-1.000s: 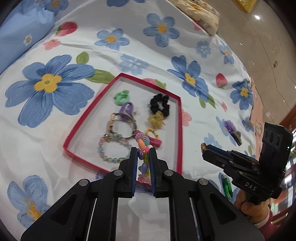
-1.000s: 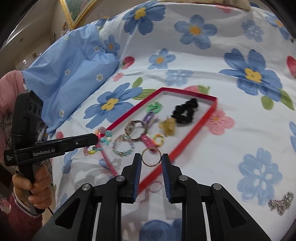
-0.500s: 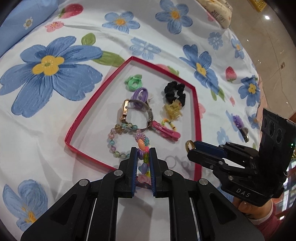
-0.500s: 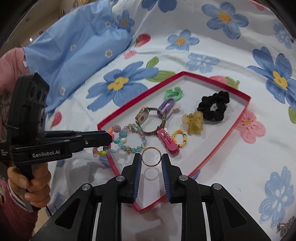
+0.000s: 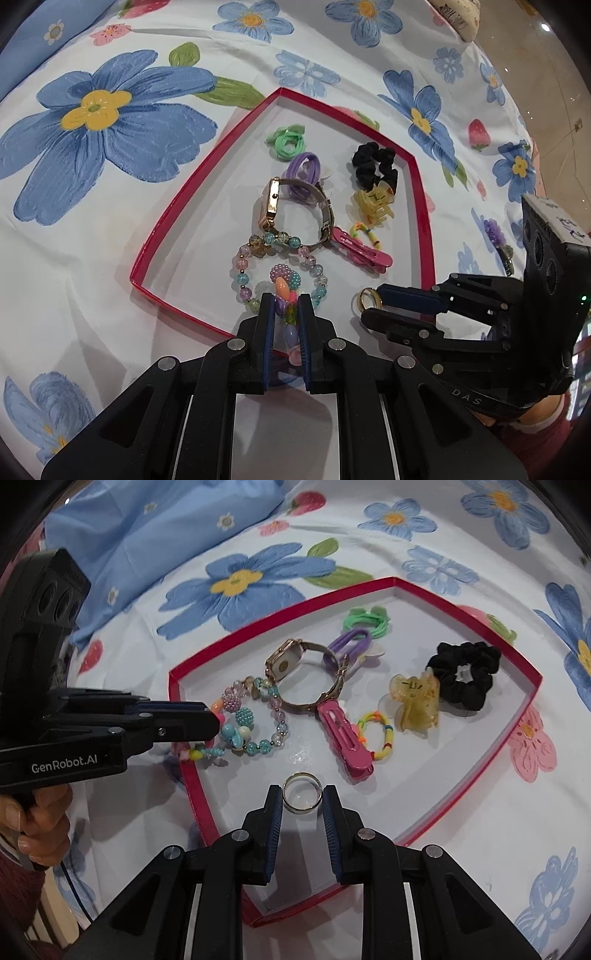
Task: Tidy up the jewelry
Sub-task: 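Open the right tool to drop the gold ring while the left tool releases the bracelet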
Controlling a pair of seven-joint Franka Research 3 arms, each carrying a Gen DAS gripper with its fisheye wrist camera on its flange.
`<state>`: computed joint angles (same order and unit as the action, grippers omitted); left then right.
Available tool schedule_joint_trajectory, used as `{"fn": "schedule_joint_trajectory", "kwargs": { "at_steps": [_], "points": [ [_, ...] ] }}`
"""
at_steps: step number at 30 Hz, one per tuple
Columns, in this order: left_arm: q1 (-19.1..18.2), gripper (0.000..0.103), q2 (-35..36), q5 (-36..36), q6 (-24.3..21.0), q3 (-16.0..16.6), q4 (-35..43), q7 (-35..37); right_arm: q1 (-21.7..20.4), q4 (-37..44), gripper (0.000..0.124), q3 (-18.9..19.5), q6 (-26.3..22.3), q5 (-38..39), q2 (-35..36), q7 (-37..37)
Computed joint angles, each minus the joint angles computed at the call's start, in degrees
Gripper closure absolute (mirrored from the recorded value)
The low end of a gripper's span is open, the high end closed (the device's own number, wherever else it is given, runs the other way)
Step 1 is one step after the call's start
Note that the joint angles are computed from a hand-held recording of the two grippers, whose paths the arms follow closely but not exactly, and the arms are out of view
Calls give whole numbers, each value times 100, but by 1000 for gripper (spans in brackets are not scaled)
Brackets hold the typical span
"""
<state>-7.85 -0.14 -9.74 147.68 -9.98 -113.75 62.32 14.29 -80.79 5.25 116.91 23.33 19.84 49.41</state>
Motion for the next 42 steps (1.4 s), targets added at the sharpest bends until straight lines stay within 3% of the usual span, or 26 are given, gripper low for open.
{"fn": "schedule_joint_trajectory", "kwargs": {
  "at_steps": [17,32,42],
  "points": [
    [34,92,165,166,-370,-25,272,-120,145,649,101,-32,-608,-553,338,-192],
    [19,90,160,561,-470,-31,308,-446,104,453,90,-14,-504,-388,217,-225],
    [-24,77,71,715,-439,-44,269,-620,-103,-63,90,-27,-210,116,-129,-221]
  ]
}}
